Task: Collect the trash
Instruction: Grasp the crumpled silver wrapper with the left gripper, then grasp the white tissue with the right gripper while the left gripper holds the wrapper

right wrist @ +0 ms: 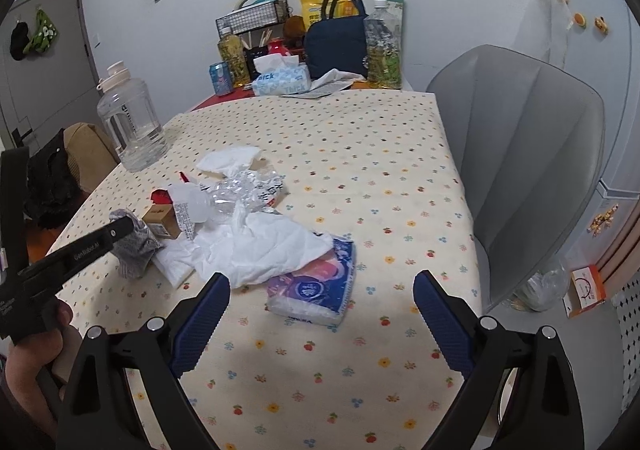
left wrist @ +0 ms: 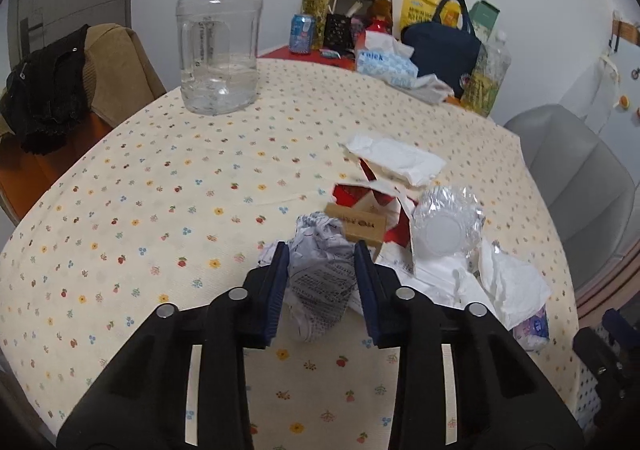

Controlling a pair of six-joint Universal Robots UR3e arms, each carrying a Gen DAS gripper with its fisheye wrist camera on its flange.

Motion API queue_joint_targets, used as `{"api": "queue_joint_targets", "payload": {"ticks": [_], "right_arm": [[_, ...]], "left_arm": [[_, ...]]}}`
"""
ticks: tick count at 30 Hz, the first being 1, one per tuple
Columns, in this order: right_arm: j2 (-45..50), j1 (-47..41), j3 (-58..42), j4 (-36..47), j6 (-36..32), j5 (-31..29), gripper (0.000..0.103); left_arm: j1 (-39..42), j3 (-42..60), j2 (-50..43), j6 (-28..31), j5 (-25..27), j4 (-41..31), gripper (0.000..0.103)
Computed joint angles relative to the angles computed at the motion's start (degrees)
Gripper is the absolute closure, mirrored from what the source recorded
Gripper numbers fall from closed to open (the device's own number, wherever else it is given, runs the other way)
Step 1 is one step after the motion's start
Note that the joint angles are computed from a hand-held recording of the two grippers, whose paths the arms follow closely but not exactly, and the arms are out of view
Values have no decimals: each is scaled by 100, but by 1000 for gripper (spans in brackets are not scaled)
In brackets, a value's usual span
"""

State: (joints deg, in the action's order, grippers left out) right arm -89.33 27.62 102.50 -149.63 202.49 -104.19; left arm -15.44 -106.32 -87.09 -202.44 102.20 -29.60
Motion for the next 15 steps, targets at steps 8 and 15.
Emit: {"api": "queue_joint_targets", "payload": {"ticks": [8,15], "right_arm": [[646,140,-627,95,-127,156,19],[1329,454,-1442,349,-185,84,24]], "left_arm": [[540,-535,796,42,-83,23,83],[576,-681,825,38,54,-5,83]]}}
